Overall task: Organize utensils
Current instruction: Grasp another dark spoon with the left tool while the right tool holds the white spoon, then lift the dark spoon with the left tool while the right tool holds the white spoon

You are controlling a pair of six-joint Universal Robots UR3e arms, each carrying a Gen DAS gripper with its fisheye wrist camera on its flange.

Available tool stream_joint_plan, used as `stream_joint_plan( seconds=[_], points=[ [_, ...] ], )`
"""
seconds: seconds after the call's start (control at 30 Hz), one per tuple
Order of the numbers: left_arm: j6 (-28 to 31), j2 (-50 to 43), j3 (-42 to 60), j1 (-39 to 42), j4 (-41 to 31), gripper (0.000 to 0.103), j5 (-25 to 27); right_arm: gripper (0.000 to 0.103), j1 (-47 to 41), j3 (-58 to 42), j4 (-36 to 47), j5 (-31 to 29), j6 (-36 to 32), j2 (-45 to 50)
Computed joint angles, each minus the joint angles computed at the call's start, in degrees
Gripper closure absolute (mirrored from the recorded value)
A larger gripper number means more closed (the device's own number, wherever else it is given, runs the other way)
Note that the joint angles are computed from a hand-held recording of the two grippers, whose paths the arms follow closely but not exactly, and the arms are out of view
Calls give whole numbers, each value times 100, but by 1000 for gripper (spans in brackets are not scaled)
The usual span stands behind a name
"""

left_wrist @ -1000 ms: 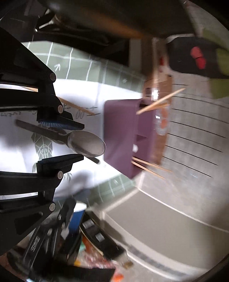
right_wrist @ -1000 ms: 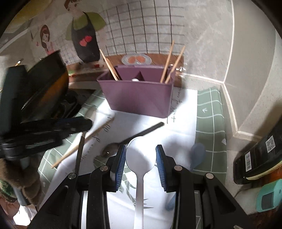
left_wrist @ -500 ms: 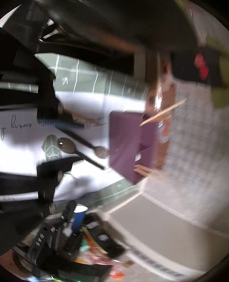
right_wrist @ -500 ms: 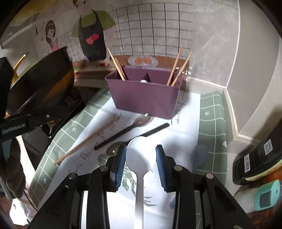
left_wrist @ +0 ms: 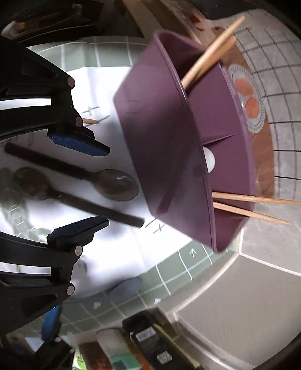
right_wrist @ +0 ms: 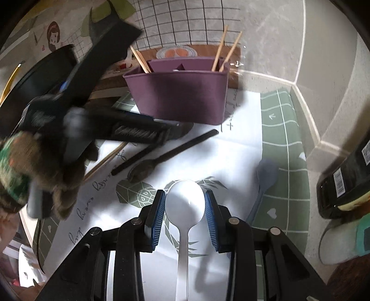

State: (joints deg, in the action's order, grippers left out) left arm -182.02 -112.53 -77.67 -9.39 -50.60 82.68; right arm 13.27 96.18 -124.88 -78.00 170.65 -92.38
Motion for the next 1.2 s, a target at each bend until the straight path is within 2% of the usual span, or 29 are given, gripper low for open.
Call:
stream_joint_plan(
  seconds=[0.17, 0.23, 0.3, 0.33, 0.37, 0.4, 0.5, 0.57, 0.73, 0.83, 0.97, 1.07, 1.13, 1.2],
  points=[
    [-111, -546, 585, 159, -423, 48, -101, 71, -88, 52, 48, 1, -22, 15],
    [-233, -620, 612, 212, -318, 48, -202, 71, -126, 41, 48, -54, -24, 49],
    [-292, -786, 872, 134, -417, 49, -85, 71, -172, 28, 52, -63, -21, 76],
    [-304, -881, 1024, 42, -469, 53, 106, 71, -179, 13, 61, -81, -21, 88],
    [-310, -955, 1138, -41, -492, 63, 291, 71, -180, 7, 63, -105, -22, 101],
    [-313, -1027, 1240, -126, -500, 68, 478, 71, -163, -30, 64, -158, -12, 148],
    [-419, -766, 819, -52, -299, 68, 360, 71, -133, -89, 80, -208, 36, 171],
    [-575, -278, 61, 90, 96, 68, 230, 71, -140, -95, 68, -171, 35, 147],
    [-642, 1695, -2450, 740, 1269, 68, -669, 71, -146, -93, 3, -55, -5, 70],
    [-634, 3063, -3664, 1123, 1501, 68, -1073, 71, -155, -102, 15, 98, -65, 73],
    [-828, 4720, -4544, 1481, 1288, 68, -1478, 71, -149, -84, 135, 312, -199, -32],
    [-983, 5528, -4692, 1571, 1070, 69, -1445, 71, -69, -174, 166, 289, -229, -49],
    [-838, 6060, -4623, 1908, 610, 70, -1675, 71, -12, -278, 143, 251, -207, -18],
    [-759, 6243, -4372, 2092, 360, 80, -1833, 71, 93, -450, 71, 180, -143, 12]
  ],
)
